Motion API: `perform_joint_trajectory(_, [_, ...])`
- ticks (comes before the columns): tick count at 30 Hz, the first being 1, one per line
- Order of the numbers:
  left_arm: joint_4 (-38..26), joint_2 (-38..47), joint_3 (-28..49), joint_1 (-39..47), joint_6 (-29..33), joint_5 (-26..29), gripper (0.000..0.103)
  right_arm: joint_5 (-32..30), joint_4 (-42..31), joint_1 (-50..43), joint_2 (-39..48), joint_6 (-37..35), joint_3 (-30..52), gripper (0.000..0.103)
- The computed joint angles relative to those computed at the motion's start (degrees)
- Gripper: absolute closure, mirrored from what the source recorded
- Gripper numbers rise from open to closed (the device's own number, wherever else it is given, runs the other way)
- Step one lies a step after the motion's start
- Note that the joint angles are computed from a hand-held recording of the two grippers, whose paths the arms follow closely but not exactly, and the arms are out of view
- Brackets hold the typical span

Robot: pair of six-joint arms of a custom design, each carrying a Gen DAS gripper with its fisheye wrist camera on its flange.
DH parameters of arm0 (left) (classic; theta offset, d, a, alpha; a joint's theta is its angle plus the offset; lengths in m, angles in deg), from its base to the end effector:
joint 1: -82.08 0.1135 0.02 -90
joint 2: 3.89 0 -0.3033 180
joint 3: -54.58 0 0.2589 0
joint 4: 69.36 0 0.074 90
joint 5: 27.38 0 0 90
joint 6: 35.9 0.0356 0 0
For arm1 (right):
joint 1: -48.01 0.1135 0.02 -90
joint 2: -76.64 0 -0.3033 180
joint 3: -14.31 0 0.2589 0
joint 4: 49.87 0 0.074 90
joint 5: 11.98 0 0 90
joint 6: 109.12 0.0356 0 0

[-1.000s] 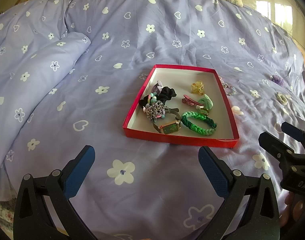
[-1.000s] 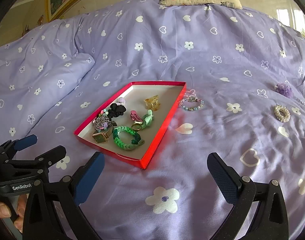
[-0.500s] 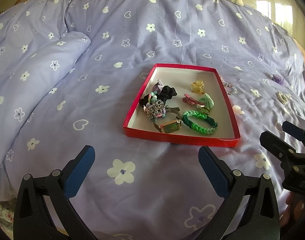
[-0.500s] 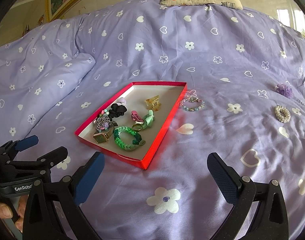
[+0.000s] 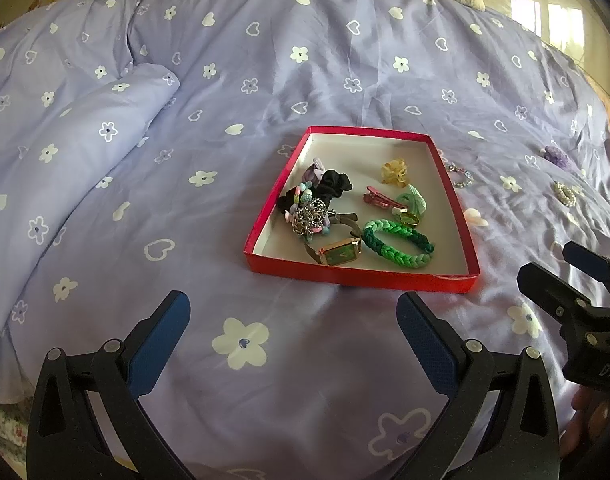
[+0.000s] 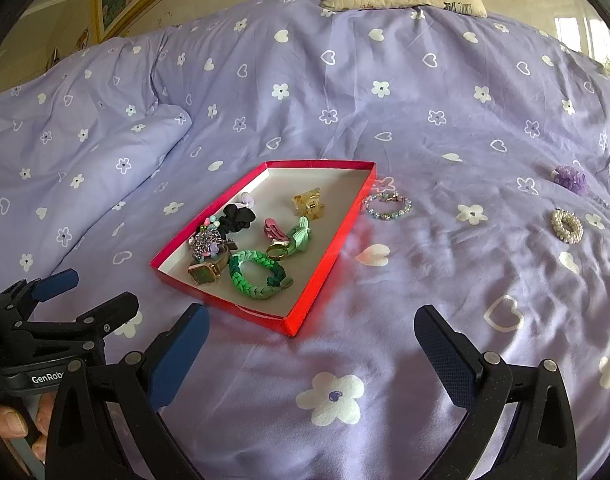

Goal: Organize jewelry

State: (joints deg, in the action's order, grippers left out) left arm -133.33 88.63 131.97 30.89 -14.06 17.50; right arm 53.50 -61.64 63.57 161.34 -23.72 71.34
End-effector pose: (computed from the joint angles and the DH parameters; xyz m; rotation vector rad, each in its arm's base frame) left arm 0.2089 -0.2195 0.2516 -0.4397 2.3147 0.2999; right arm 0.2884 0.0956 0.2277 -0.6179 2.1636 0.5851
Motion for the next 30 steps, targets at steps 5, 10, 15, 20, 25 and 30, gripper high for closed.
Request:
perform_joint_trajectory(5, [0.2,0.0,0.0,0.0,0.3,0.0,0.000,-0.1,0.1,0.0,0.2,0.1,0.0,0.000])
perform_joint_trajectory(10, [0.9,0.0,-0.2,0.2,0.9,0.3,0.000,-0.1,0.0,-0.1,0.2,0.1,0.0,0.000])
perform_joint_trajectory(15, [1.1,0.0,-0.2,0.3,1.1,0.4,0.000,-0.1,0.0,-0.1,0.3,0.1,0.1,0.000])
perform_joint_trajectory(20, [1.1,0.1,-0.2,0.3,1.1,0.4,0.000,-0.1,0.0,-0.1,0.4,0.0,0.2,0.000])
perform_joint_trajectory(25, [1.1,0.2,-0.1,0.3,0.9,0.4,0.000,-0.3,0.2,-0.5,0.9,0.0,0.2,0.000])
perform_joint_trajectory(30, [1.0,0.3,0.0,0.3,1.0,0.4,0.000,-0.4,0.2,-0.6,1.0,0.0,0.2,0.000])
